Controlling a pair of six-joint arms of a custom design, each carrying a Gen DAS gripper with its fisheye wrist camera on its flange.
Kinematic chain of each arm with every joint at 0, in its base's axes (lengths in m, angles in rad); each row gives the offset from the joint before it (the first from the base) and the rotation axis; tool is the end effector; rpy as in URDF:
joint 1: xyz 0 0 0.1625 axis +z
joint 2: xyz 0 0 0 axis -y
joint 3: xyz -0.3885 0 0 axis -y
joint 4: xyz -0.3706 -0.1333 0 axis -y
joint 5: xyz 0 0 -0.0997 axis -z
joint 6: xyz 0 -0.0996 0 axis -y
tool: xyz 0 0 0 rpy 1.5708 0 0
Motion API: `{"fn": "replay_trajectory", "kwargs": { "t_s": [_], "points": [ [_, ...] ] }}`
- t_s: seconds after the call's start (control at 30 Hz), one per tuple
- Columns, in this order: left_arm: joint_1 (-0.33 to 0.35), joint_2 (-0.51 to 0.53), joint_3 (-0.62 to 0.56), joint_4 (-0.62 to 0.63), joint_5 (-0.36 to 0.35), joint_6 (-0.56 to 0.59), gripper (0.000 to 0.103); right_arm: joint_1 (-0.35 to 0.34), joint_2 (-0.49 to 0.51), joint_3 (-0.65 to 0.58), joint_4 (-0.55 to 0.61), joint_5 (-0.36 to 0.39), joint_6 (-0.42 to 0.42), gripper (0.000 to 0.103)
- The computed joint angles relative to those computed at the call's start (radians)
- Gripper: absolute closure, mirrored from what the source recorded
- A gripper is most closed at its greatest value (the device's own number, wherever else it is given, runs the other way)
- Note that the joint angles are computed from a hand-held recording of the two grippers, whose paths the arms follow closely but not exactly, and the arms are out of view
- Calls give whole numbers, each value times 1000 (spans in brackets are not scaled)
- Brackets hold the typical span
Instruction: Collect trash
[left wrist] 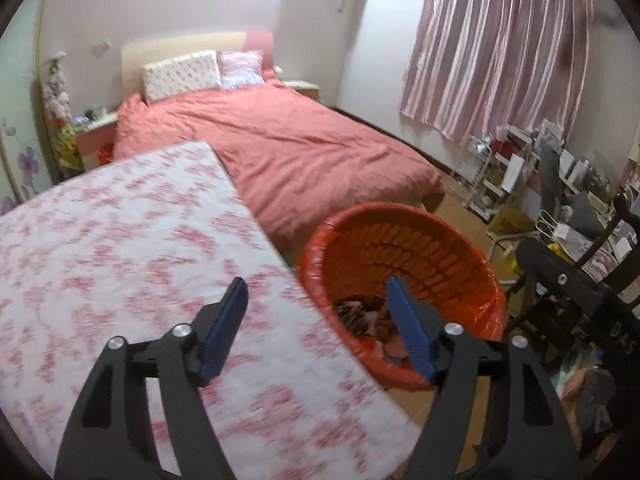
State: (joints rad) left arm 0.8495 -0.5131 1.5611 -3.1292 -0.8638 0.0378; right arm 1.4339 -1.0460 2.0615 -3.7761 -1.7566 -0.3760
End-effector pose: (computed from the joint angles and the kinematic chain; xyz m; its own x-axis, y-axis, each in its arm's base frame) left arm -0.2789 -0.6170 0.0147 -0.7582 0.2884 -0.5848 0.6053 0.6448 -0.4668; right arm 0.0431 -0.5288 0.2400 -0.9024 0.1475 0.4048 -0.3017 0.4543 -0.8382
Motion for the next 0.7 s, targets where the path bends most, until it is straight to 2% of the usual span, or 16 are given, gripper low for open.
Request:
{"fn": "replay_trajectory", "kwargs": {
  "t_s": [0.13, 0.27, 0.4, 0.47, 0.6, 0.7],
  "points": [
    [-28, -87, 146, -128, 76, 9, 19, 50, 11, 41, -82, -39, -33, 12],
    [-56, -164, 287, -251, 136, -5, 11, 110, 51, 82, -236, -116, -92, 9],
    [-102, -211, 413, -376, 256, -11, 7, 160, 114, 108, -420, -199, -166, 5],
    [-119, -227, 457, -416, 303, -18, 5, 182, 150, 117, -509, -241, -211, 4],
    [-160, -259, 552, -480, 405, -48, 4, 209, 186, 131, -586, -299, -233, 2],
    [-193, -277, 613, -476, 492, -108, 4, 222, 201, 157, -627, -295, -259, 2]
  ]
}}
